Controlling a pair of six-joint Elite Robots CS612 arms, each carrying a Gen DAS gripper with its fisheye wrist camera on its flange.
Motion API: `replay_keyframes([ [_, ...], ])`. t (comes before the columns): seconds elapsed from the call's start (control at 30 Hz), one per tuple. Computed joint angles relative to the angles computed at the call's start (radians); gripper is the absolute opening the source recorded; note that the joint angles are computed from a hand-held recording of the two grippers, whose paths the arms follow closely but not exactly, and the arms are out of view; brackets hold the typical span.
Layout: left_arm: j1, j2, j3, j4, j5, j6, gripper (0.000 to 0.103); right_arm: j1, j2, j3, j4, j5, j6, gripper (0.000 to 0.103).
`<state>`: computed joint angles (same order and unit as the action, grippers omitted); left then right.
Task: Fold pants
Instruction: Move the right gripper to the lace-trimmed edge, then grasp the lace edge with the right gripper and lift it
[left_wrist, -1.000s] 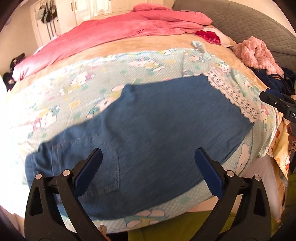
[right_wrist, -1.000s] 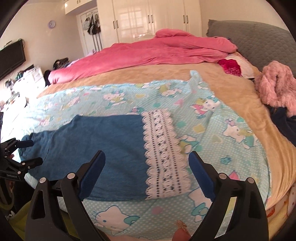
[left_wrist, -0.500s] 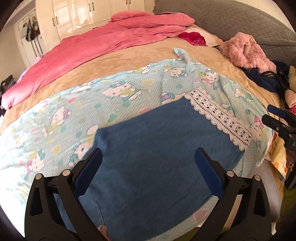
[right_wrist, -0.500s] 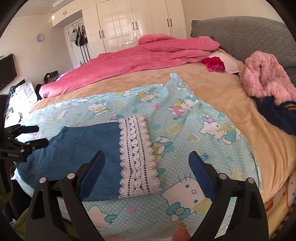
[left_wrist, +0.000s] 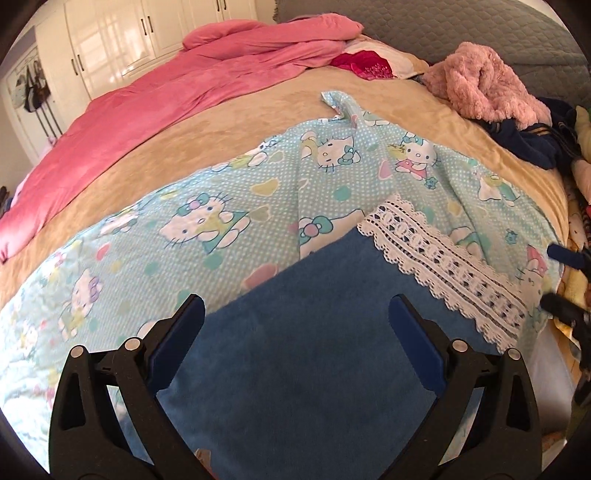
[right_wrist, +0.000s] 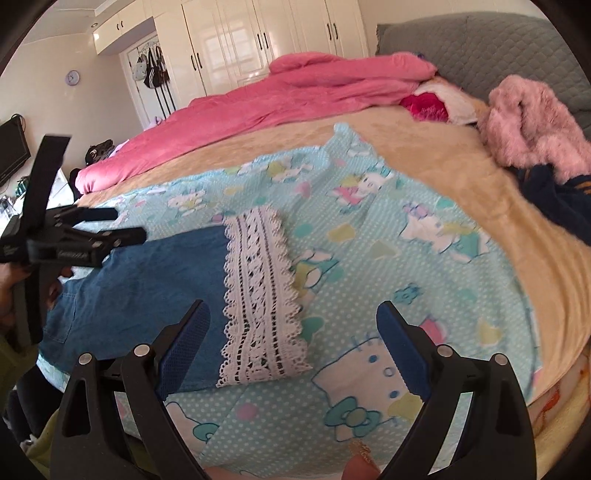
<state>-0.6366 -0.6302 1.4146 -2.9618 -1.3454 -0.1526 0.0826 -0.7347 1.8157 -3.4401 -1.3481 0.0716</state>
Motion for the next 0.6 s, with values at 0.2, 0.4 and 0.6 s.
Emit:
replay_keyframes([
  [0.2,0.018,0.073,-0.109,0.073,-0.061,0.005,0.093,0.013,0.029,-0.041,0.074,0.043,0.001,0.091],
  [0.4,0.031,0.139,-0.214,0.179,-0.13,0.006,0.089,0.024,0.053,-0.076,0.147,0.057,0.033,0.091],
  [0.6,0.042,0.162,-0.222,0.151,-0.206,-0.017,0.072,0.032,0.058,-0.089,0.154,0.09,-0.005,0.051],
])
